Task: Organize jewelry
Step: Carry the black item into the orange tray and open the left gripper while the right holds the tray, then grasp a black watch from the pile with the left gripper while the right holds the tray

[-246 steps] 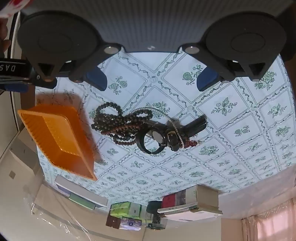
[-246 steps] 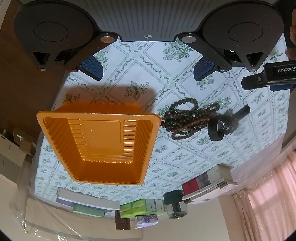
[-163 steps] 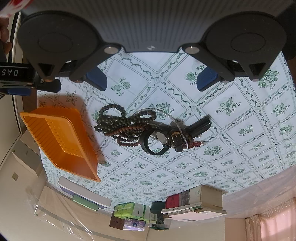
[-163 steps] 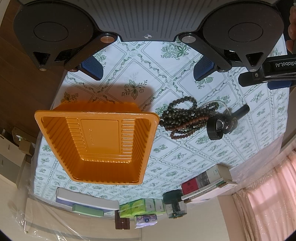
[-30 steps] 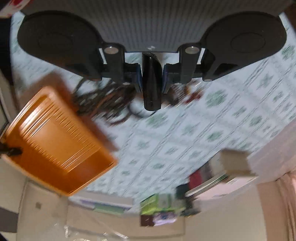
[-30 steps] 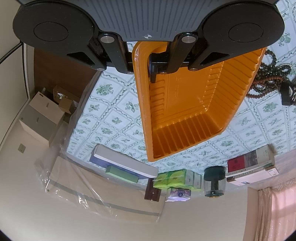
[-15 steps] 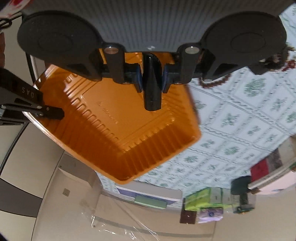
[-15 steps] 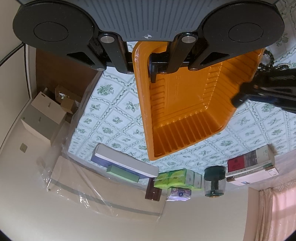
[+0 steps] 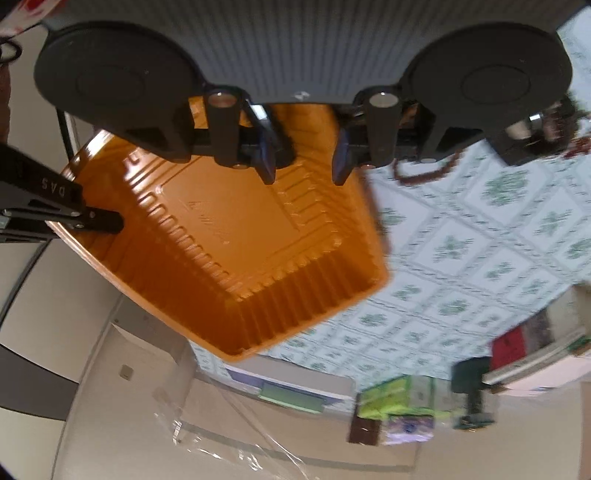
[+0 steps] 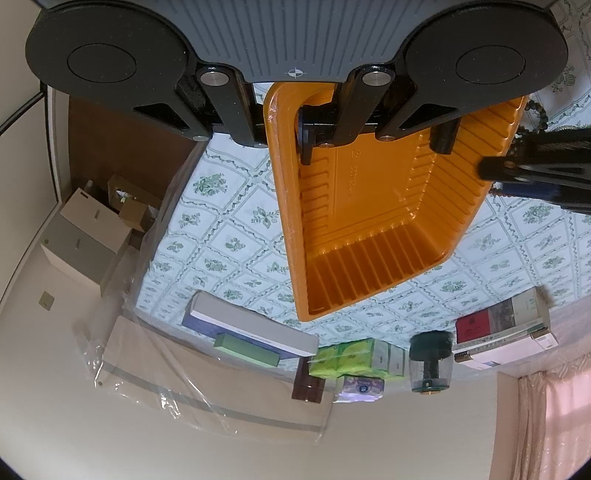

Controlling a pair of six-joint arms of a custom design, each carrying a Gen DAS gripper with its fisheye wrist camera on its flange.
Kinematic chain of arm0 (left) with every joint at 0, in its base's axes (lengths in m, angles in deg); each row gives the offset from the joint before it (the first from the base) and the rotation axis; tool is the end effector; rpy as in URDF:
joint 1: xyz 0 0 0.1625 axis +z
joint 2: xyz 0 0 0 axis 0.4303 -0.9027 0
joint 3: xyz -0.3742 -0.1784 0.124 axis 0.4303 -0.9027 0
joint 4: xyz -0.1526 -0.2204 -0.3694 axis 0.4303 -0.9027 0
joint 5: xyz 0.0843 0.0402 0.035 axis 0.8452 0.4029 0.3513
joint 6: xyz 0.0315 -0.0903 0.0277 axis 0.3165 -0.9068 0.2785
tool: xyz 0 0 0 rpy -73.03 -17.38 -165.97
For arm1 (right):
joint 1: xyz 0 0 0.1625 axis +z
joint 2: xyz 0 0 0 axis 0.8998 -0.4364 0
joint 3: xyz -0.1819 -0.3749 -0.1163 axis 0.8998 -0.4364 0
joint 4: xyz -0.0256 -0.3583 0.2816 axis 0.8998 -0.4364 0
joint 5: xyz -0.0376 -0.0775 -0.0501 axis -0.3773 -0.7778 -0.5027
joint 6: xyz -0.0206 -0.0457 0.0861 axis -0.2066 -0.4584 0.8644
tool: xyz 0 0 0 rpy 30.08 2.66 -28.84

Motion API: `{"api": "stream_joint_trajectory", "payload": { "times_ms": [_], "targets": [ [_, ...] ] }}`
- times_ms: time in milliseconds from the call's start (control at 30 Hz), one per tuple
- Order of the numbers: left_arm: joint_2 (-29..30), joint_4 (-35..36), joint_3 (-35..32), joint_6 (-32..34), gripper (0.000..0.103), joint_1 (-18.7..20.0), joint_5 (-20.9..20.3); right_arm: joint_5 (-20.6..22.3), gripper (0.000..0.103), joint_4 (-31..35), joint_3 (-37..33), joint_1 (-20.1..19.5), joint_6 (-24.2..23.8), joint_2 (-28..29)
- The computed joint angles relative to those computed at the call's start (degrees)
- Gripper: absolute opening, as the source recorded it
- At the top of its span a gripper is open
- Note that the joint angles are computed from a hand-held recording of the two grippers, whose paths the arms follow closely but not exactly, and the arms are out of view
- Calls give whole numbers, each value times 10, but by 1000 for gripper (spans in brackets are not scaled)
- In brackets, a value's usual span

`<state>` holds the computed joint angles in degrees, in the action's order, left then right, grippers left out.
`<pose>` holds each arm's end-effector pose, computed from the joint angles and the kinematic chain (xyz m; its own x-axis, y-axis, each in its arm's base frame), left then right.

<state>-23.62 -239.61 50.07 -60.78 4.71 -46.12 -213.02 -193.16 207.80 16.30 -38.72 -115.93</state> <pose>-0.3345 -0.4005 -0.0572 -0.6771 0.6239 -0.3903 0.7338 0.6130 -0.2930 0.0262 -0.3122 0.3131 -0.5748 0.2678 0.7732 -0.4556 0.6802 -0.5743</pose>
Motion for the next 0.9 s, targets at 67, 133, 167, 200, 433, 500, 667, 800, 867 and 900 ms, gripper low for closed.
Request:
{"api": "stream_joint_trajectory", "payload": {
  "times_ms": [67,133,167,200,433,500,667,800,867,900],
  "targets": [
    [-19,-11,24,-5,31,-2,24,0,4,1,0,0,1,-1],
    [-40,-18,49,-14,33,-3,50,0,4,0,0,0,1,0],
    [-51,-19,63,-19,34,-2,65,0,4,0,0,0,0,0],
    [-63,-21,76,-25,34,-2,81,0,4,0,0,0,0,0],
    [-114,6,125,-53,36,17,181,-1,4,-1,0,0,1,0],
    [-115,12,124,-57,36,27,188,-1,4,0,0,0,2,0],
    [-106,-8,112,-47,35,46,181,-5,4,-4,0,1,2,4],
    [-97,-9,100,-39,32,58,173,-5,4,-6,0,1,1,5],
    [-94,-1,90,-33,21,66,162,-6,4,-6,-1,2,1,5],
    [-92,2,88,-32,20,69,159,-6,4,-6,0,1,0,4]
  ]
}}
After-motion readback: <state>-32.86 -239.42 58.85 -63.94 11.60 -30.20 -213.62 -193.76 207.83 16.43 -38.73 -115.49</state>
